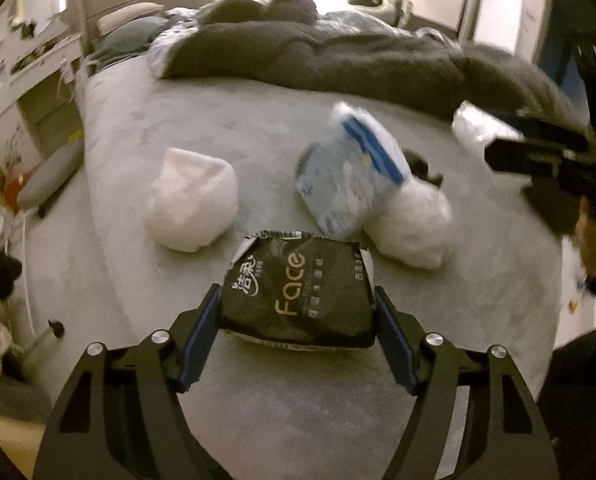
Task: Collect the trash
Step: 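Carry both items to the black bin and open both tools to drop them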
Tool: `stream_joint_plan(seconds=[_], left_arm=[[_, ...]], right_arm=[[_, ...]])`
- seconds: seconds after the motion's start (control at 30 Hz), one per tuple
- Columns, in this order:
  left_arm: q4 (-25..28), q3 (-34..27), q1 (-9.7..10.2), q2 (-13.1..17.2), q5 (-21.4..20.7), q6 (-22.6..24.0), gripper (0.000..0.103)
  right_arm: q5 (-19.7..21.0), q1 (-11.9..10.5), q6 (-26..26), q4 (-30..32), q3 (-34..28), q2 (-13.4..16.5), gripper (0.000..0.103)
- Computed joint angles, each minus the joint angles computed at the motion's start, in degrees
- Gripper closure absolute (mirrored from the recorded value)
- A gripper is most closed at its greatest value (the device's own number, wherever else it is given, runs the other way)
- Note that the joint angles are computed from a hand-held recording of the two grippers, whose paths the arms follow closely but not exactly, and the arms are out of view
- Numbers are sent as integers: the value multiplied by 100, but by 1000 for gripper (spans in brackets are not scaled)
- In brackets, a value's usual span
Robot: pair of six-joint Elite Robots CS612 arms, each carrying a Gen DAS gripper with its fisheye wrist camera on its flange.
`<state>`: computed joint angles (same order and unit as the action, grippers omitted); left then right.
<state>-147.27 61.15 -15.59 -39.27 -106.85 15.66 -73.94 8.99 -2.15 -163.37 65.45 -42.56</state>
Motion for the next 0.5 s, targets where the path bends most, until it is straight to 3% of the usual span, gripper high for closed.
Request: stream_joint_plan(seconds=[0.13,0.5], left_arm=[[-298,35,75,-53,-103,-346,28],[-646,118,332,-91,397,-1083,28]], right_arm=[[16,57,15,1,-175,64,41],[162,377,-44,531,-1197,533,41]])
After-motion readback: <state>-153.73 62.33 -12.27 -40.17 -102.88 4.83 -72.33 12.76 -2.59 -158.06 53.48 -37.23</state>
